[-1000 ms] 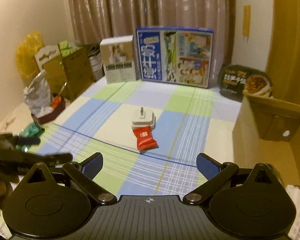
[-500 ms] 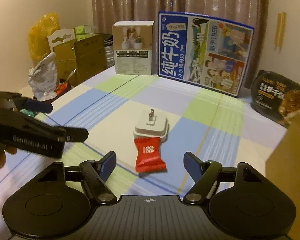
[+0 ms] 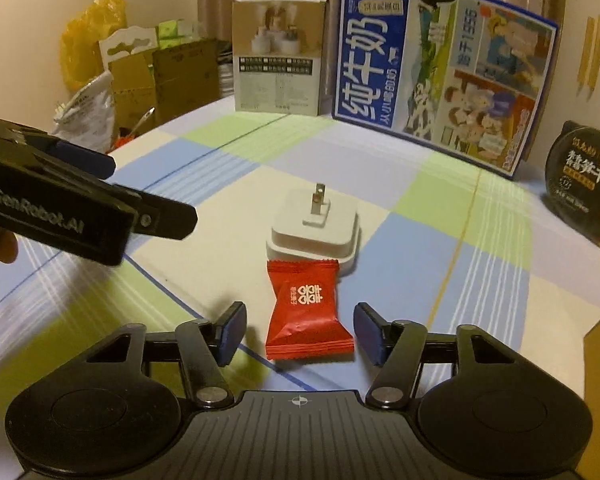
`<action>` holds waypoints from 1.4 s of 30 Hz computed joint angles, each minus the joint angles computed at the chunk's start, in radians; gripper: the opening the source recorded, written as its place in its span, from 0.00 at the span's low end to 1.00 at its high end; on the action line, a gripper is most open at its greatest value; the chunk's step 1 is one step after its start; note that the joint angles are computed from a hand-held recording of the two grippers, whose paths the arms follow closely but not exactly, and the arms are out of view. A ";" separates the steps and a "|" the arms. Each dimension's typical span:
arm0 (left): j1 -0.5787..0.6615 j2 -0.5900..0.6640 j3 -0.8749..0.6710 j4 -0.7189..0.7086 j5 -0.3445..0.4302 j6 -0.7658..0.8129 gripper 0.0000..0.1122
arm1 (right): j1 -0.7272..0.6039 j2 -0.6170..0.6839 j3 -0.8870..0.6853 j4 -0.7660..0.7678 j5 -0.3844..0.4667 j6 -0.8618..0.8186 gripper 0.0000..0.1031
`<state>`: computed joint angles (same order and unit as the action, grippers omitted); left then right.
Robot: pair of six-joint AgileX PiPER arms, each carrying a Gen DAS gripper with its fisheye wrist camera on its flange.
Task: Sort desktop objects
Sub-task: 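Grasp the red candy packet with the right tool while the left tool grasps the white plug adapter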
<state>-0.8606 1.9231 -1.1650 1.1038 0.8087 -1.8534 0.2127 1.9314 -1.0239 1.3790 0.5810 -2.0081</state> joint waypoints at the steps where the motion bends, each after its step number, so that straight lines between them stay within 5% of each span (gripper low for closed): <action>1: 0.002 -0.002 0.005 0.005 -0.005 -0.006 0.90 | 0.006 0.007 -0.004 0.003 -0.009 -0.005 0.53; 12: 0.011 0.016 0.006 0.034 -0.048 -0.050 0.90 | -0.009 -0.008 0.029 0.082 -0.059 -0.066 0.41; 22: 0.012 0.092 -0.082 0.062 -0.070 -0.045 0.89 | -0.061 0.028 -0.081 -0.019 -0.143 0.252 0.35; 28: 0.040 0.178 -0.176 0.108 -0.108 -0.061 0.88 | -0.093 0.070 -0.134 -0.003 -0.121 0.229 0.39; 34: 0.043 0.283 -0.287 0.132 -0.078 -0.117 0.78 | -0.101 0.084 -0.142 0.009 -0.127 0.184 0.41; 40: 0.066 0.368 -0.417 0.064 -0.088 0.004 0.73 | -0.103 0.086 -0.135 0.060 -0.124 0.139 0.44; 42: 0.074 0.397 -0.472 -0.003 -0.068 0.105 0.59 | -0.100 0.086 -0.132 0.076 -0.130 0.130 0.44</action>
